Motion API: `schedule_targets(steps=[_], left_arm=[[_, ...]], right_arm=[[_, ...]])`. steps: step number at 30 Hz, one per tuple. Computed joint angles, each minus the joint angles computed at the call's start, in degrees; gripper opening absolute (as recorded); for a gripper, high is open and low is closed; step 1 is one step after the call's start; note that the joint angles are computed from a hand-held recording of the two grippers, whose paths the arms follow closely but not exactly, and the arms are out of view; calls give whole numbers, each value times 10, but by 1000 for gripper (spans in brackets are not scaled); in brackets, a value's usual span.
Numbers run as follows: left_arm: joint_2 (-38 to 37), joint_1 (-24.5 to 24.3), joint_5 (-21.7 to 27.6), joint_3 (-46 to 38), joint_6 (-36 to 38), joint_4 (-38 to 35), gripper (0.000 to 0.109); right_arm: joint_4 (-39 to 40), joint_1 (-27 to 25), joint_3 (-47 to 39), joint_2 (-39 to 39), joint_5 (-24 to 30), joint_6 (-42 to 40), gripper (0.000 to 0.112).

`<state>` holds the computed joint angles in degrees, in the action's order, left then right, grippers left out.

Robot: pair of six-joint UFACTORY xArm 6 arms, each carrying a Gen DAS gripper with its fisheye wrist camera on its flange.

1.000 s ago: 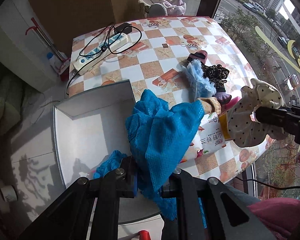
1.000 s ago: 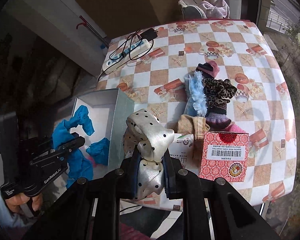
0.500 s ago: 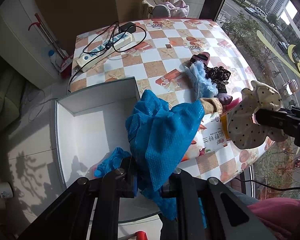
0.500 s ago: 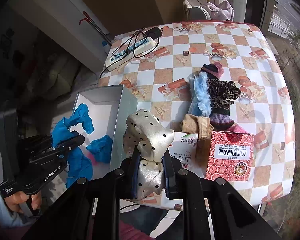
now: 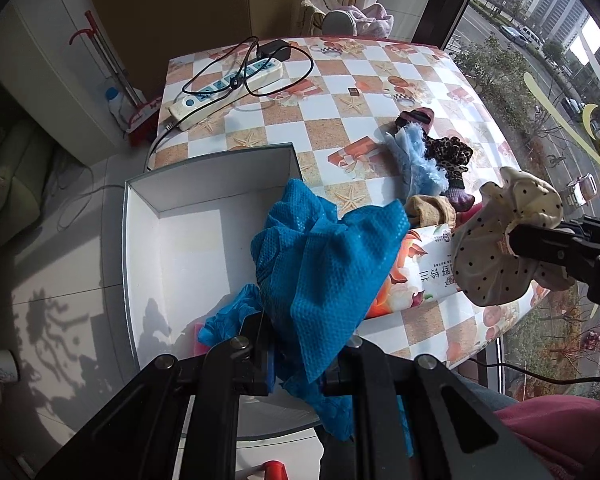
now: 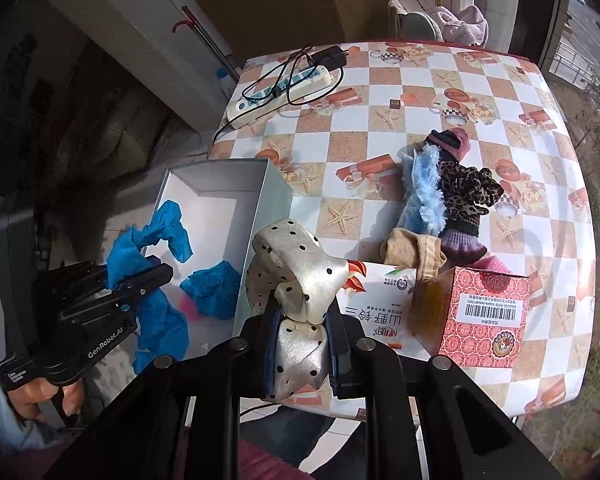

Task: Organize soft objects
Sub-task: 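Carry the blue towel and polka-dot scrunchie with both grippers over the white box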

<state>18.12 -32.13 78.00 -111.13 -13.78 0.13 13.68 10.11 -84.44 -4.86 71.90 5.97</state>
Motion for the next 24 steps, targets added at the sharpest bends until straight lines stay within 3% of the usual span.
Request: schedule_targets(steps=[12, 24], left_arm=[[-44, 12, -38, 77, -25, -8, 16], [-107, 42, -70, 184, -67, -3, 16]], right_arm=[[-11, 24, -22, 21, 24, -18, 21], [-18, 82, -102, 89, 68, -65, 21]])
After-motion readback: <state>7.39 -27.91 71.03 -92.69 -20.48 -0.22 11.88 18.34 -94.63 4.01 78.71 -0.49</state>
